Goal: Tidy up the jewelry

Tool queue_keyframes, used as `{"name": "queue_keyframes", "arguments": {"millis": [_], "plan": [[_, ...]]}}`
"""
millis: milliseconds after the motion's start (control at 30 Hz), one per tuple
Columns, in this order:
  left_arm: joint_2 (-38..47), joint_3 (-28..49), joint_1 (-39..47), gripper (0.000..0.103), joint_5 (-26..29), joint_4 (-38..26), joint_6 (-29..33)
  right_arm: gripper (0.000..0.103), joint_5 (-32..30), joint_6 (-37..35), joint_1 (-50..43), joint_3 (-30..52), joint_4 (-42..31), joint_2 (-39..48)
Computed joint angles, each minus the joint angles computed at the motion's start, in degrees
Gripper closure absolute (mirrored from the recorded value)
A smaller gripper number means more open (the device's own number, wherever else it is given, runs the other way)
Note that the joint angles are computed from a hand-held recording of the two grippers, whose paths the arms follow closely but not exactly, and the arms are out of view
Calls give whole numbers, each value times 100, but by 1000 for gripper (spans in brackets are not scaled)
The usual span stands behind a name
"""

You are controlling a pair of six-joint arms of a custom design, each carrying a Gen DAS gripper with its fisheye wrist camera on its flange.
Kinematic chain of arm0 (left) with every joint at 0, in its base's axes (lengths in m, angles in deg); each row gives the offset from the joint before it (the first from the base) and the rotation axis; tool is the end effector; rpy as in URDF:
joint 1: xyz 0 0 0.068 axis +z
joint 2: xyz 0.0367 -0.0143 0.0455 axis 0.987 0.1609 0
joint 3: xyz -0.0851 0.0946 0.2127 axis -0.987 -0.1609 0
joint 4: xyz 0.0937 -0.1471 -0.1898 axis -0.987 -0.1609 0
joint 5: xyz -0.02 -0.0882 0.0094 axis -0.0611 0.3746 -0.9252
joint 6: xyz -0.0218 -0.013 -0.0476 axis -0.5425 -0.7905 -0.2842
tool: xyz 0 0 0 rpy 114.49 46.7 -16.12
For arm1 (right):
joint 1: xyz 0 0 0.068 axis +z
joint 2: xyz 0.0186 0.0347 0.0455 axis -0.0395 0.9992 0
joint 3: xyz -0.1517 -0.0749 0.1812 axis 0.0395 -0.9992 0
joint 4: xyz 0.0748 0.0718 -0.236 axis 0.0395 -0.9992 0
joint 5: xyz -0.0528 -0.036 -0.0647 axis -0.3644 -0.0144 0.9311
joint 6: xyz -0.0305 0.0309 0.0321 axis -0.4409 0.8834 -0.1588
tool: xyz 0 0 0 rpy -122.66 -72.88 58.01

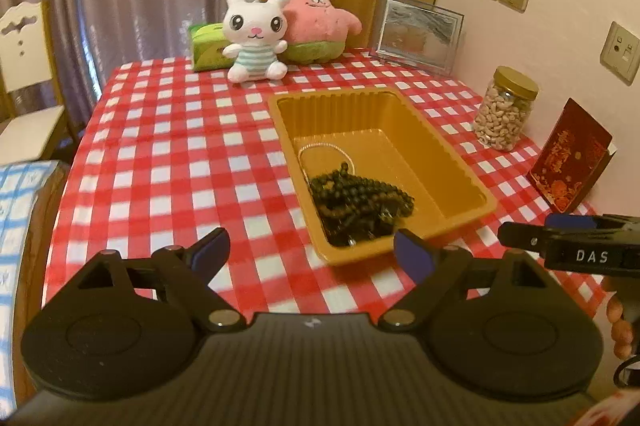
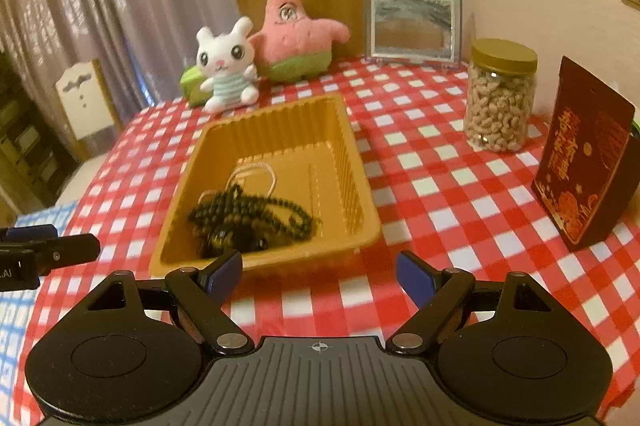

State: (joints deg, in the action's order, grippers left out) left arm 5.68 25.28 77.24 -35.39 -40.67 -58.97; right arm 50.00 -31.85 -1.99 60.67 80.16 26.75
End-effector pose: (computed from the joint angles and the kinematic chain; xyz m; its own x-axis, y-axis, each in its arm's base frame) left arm 0.2281 -0.0177 0.1356 -0.6921 -0.0124 -0.7217 0.1002 0.9885 -0.1130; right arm 0.2369 0.0098 0.1161 -0.7074 0.0323 -0.7060 -0.1533 0.9682 0.1979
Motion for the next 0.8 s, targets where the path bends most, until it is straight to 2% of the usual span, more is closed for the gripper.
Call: {"name": "queue_keyframes", "arguments": {"millis": [200, 367, 500, 633, 800], "plan": [[-1147, -350, -767, 15, -642, -1154, -934, 19, -665, -645, -557, -296, -957, -908], [-2331, -641, -1839, 15, -1566, -2166, -1788, 19, -1271, -1290, -1143, -550, -1963, -1785], [-3043, -659, -2959, 15, -2432, -3101, -2725, 19, -1765, -2000, -1766, -694, -2932, -2524], [-3207, -489, -4328, 15, -3419, -3972, -3939, 19, -2198, -2835, -2467, -726, -3959, -3105], [-2899, -181, -5931, 15, -4291, -4971, -5685, 19, -2654, -4076, -3420, -607, -5232, -3442]]}}
